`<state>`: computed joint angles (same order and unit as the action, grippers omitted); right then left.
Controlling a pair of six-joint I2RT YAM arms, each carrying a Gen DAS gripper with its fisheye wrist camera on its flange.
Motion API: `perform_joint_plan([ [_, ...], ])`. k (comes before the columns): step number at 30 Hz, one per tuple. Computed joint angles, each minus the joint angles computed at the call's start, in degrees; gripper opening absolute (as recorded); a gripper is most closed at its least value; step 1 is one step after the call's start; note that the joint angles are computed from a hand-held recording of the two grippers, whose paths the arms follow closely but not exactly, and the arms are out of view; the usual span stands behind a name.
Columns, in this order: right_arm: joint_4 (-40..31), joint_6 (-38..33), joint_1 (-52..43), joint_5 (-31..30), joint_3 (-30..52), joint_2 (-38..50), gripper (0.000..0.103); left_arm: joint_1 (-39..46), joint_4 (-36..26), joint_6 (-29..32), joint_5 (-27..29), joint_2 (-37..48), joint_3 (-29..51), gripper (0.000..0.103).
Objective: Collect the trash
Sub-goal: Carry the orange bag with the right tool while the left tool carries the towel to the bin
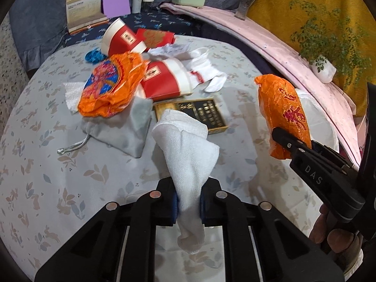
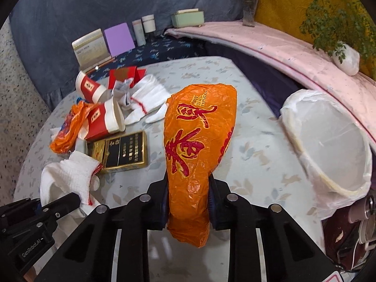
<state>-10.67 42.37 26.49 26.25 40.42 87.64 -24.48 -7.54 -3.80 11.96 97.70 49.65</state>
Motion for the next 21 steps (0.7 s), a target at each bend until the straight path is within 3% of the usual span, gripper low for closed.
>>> perform_joint_plan([
  [13, -9.9, -0.4, -4.3, 6.4, -7.7, -22.0, 0.024, -11.7, -1.3, -2.3, -1.9, -4.2, 4.6, 0.013],
  [21, -15.1, -5.9, -15.3, 5.0, -12.9, -35.1, 0.025, -19.6, -1.2, -4.4, -2.6, -0.2, 13.2, 0.013],
])
